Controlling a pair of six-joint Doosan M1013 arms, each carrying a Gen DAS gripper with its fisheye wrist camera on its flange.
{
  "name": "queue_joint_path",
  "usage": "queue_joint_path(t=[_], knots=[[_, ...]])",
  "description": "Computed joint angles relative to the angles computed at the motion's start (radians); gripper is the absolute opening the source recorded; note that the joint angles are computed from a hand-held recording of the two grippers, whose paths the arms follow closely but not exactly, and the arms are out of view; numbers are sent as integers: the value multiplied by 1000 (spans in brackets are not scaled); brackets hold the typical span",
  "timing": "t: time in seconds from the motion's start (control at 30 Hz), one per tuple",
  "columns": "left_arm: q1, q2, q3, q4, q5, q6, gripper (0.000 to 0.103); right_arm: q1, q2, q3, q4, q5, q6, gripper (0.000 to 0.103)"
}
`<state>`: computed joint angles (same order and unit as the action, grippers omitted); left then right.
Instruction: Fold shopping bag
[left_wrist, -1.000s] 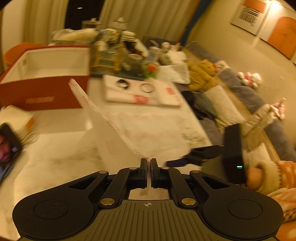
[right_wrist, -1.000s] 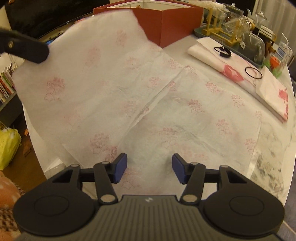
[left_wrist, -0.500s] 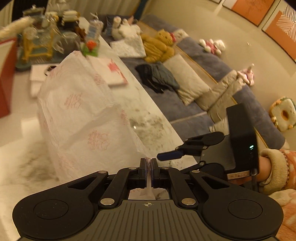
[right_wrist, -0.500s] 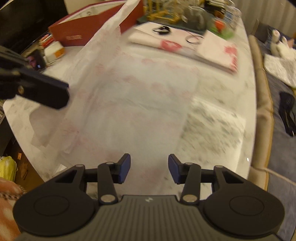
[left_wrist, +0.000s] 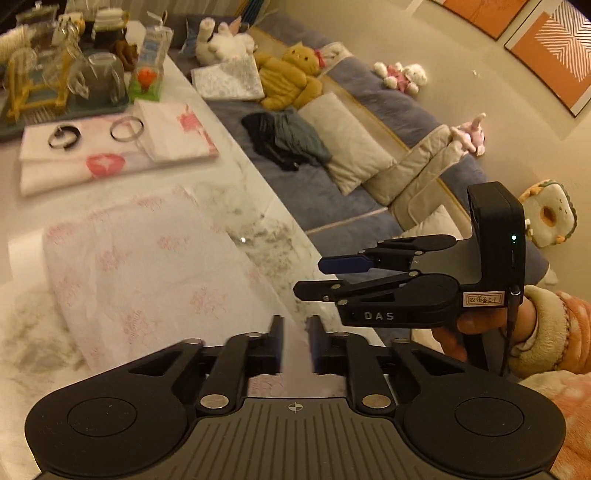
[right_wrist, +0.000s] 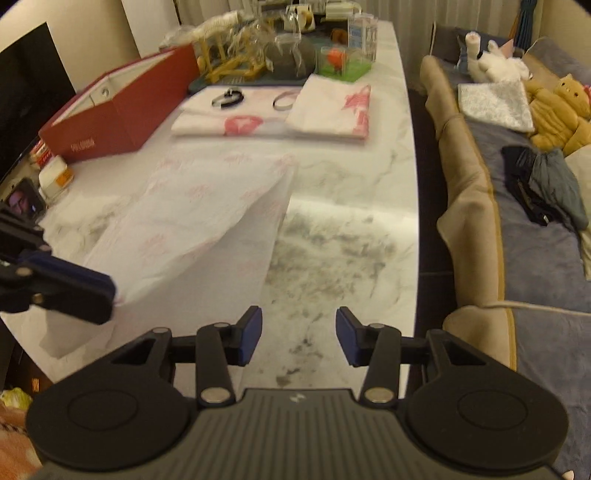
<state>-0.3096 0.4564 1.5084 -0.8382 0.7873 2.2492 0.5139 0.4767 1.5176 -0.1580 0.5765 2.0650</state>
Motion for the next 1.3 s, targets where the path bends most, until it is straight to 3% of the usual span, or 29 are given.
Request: queue_joint_path(t=[0.07, 0.1, 0.13, 0.23, 0.33, 0.4, 0.6, 0.73, 0.87, 0.97, 1.07, 1.13, 1.23, 1.3], knots=[[3, -9, 6, 71, -49, -69, 50, 2, -5, 4, -4, -49, -28, 45], [3, -12, 8, 121, -74, -119, 53, 5, -4, -2, -17, -64, -40, 45], [7, -11, 8, 151, -90, -164, 53, 9, 1, -11, -29, -72, -49, 45], [25, -2, 13, 67, -94, -130, 53, 18, 20, -47, -27, -81, -85, 45], [14, 12, 14, 179, -145, -251, 54, 21, 28, -66, 59, -102, -196, 45], [-1, 31, 4, 351, -149, -417, 54, 28, 35, -77, 108, -96, -291, 45], [-24, 55, 2, 488, -148, -466, 54, 43, 70, -115, 228, 6, -519, 44], [-54, 67, -8, 629, -145, -525, 54, 72, 108, -159, -16, 131, -354, 44], [-49, 43, 8, 582, -172, -491, 54, 66, 92, -138, -26, 123, -292, 43], [-38, 22, 27, 511, -210, -436, 54, 57, 55, -94, 112, 16, -429, 44], [-35, 26, 21, 499, -199, -412, 54, 47, 49, -85, 310, -6, -640, 44], [-37, 35, 16, 492, -193, -394, 54, 41, 61, -99, 371, 35, -681, 44], [-40, 55, 8, 446, -175, -354, 54, 48, 95, -143, 240, 149, -546, 44], [-49, 66, 3, 492, -154, -373, 54, 50, 112, -161, 164, 217, -453, 47]])
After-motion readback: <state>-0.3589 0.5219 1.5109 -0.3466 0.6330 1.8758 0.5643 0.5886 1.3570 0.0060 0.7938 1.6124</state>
